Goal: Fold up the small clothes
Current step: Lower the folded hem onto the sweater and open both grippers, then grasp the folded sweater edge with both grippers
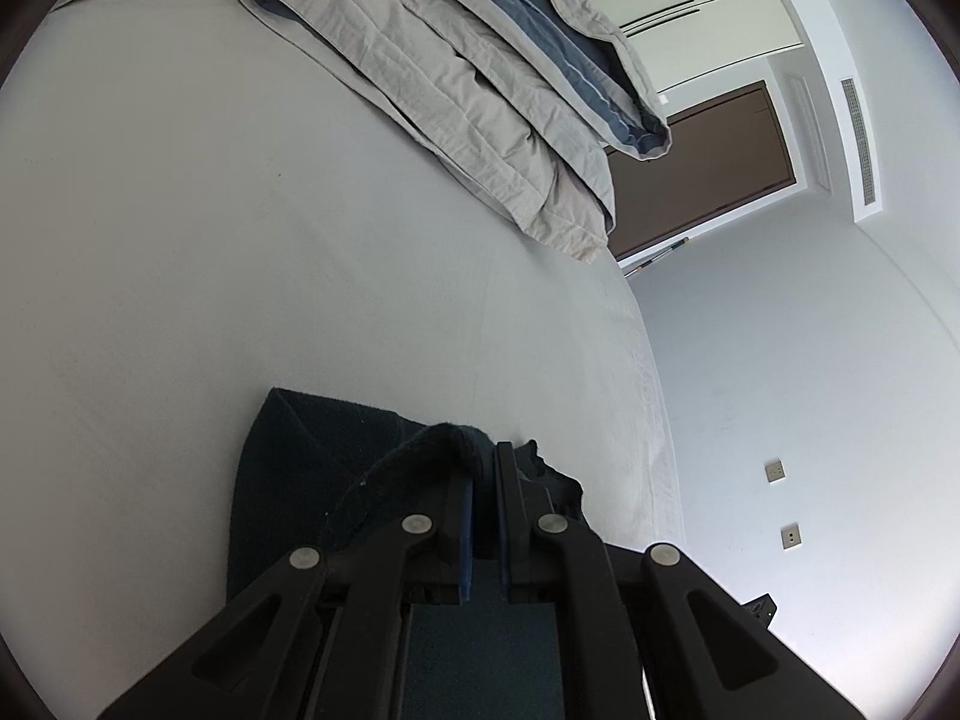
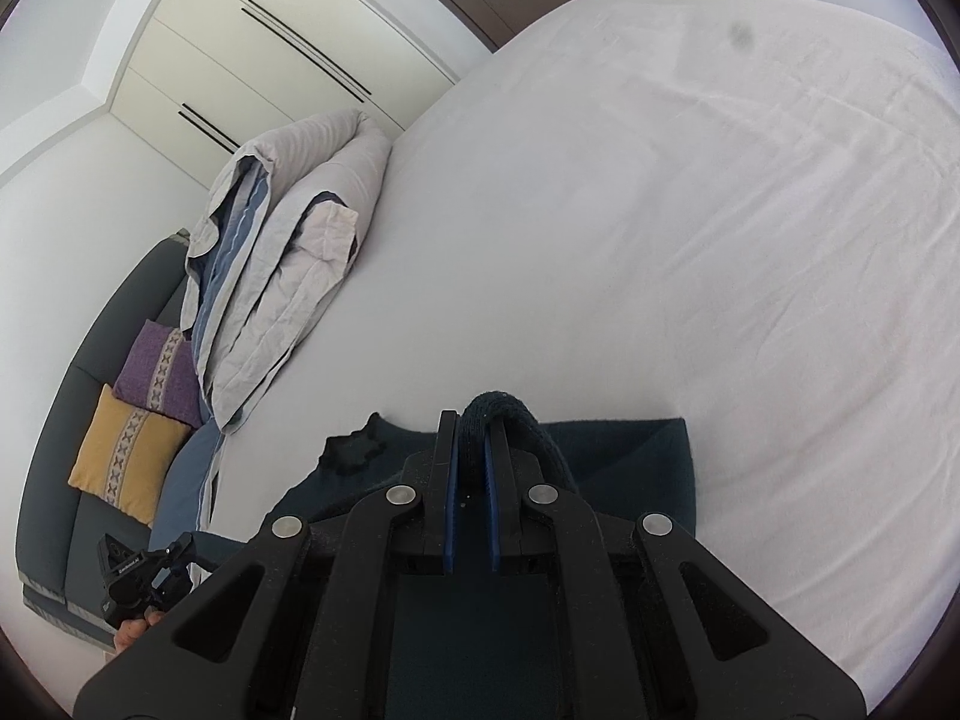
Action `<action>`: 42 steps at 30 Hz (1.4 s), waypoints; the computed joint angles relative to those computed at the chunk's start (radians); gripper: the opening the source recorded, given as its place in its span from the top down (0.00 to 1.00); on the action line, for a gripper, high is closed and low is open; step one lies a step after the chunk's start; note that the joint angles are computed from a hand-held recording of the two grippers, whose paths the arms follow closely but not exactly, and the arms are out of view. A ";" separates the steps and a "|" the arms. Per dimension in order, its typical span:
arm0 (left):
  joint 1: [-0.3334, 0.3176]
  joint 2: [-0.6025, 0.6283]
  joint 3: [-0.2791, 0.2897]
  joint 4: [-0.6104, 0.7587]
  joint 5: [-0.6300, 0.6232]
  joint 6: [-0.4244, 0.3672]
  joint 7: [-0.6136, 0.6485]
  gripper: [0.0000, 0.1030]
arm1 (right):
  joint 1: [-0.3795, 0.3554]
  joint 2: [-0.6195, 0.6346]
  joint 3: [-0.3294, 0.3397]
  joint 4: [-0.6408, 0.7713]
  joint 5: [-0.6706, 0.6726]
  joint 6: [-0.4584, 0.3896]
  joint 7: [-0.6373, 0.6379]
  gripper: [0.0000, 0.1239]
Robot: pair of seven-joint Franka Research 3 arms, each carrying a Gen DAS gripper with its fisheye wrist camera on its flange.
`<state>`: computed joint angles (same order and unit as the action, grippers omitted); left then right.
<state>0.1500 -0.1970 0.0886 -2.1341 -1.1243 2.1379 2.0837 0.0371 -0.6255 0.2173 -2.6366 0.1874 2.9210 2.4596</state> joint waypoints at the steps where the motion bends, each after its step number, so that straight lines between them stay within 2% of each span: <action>1: -0.003 0.023 -0.007 0.012 0.005 0.019 0.001 0.94 | 0.007 0.039 -0.019 0.010 0.009 0.021 -0.010 0.95; 3: -0.006 0.068 -0.027 0.033 0.033 0.060 -0.013 0.93 | 0.032 0.123 -0.063 0.035 0.036 0.049 -0.039 0.95; 5: -0.008 0.103 -0.050 0.046 0.079 0.111 -0.035 0.91 | 0.060 0.197 -0.105 0.065 0.073 0.037 -0.063 0.94; 6: -0.007 0.118 -0.059 0.053 0.106 0.128 -0.051 0.81 | 0.059 0.228 -0.109 0.077 0.078 0.031 -0.067 0.90; 7: -0.005 0.132 -0.062 0.059 0.113 0.125 -0.054 0.72 | 0.030 0.248 -0.086 0.083 0.054 0.030 -0.052 0.86; 8: -0.001 0.138 -0.063 0.060 0.101 0.116 -0.046 0.56 | -0.035 0.255 -0.033 0.083 -0.007 0.037 -0.004 0.75; 9: 0.002 0.137 -0.064 0.056 0.085 0.114 -0.029 0.49 | -0.100 0.251 0.023 0.076 -0.069 0.043 0.058 0.60; 10: 0.005 0.132 -0.067 0.054 0.087 0.116 -0.019 0.45 | -0.135 0.242 0.050 0.064 -0.113 0.059 0.110 0.55; 11: 0.008 0.124 -0.068 0.050 0.096 0.119 -0.017 0.39 | -0.135 0.228 0.049 0.048 -0.114 0.072 0.121 0.55; 13: 0.011 0.094 -0.064 0.030 0.090 0.123 -0.009 0.36 | -0.100 0.213 0.013 0.036 -0.099 0.058 0.113 0.55; 14: 0.011 0.078 -0.057 0.019 0.080 0.115 0.002 0.35 | -0.102 0.190 0.018 0.028 -0.104 0.040 0.124 0.55; 20: -0.019 -0.106 -0.025 -0.136 0.127 0.154 0.061 0.33 | -0.080 0.009 0.079 -0.007 -0.169 -0.103 0.153 0.55; 25: -0.049 -0.259 -0.005 -0.287 0.260 0.183 0.050 0.31 | -0.027 -0.106 0.168 -0.005 -0.241 -0.268 0.192 0.55; 29: -0.059 -0.320 0.025 -0.362 0.337 0.224 0.017 0.32 | 0.058 -0.137 0.191 -0.010 -0.259 -0.370 0.227 0.55; 31: -0.064 -0.345 0.041 -0.391 0.372 0.252 0.009 0.32 | 0.076 -0.165 0.223 -0.013 -0.292 -0.446 0.258 0.55; 32: -0.070 -0.356 0.053 -0.403 0.386 0.259 0.011 0.32 | 0.079 -0.174 0.239 -0.013 -0.299 -0.468 0.278 0.55; 35: -0.096 -0.365 0.095 -0.421 0.424 0.252 0.018 0.33 | 0.149 -0.243 0.229 -0.069 -0.287 -0.494 0.339 0.55; 39: -0.119 -0.388 0.115 -0.447 0.453 0.255 0.033 0.44 | 0.200 -0.267 0.223 -0.101 -0.285 -0.529 0.358 0.57; 42: -0.134 -0.405 0.129 -0.454 0.464 0.236 0.042 0.60 | 0.226 -0.288 0.216 -0.116 -0.292 -0.555 0.364 0.67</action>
<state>0.0159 -0.6021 0.2173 -2.5885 -0.6598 2.3743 2.1254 0.2634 -0.9134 0.4337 -2.7522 -0.1050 2.3662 2.8237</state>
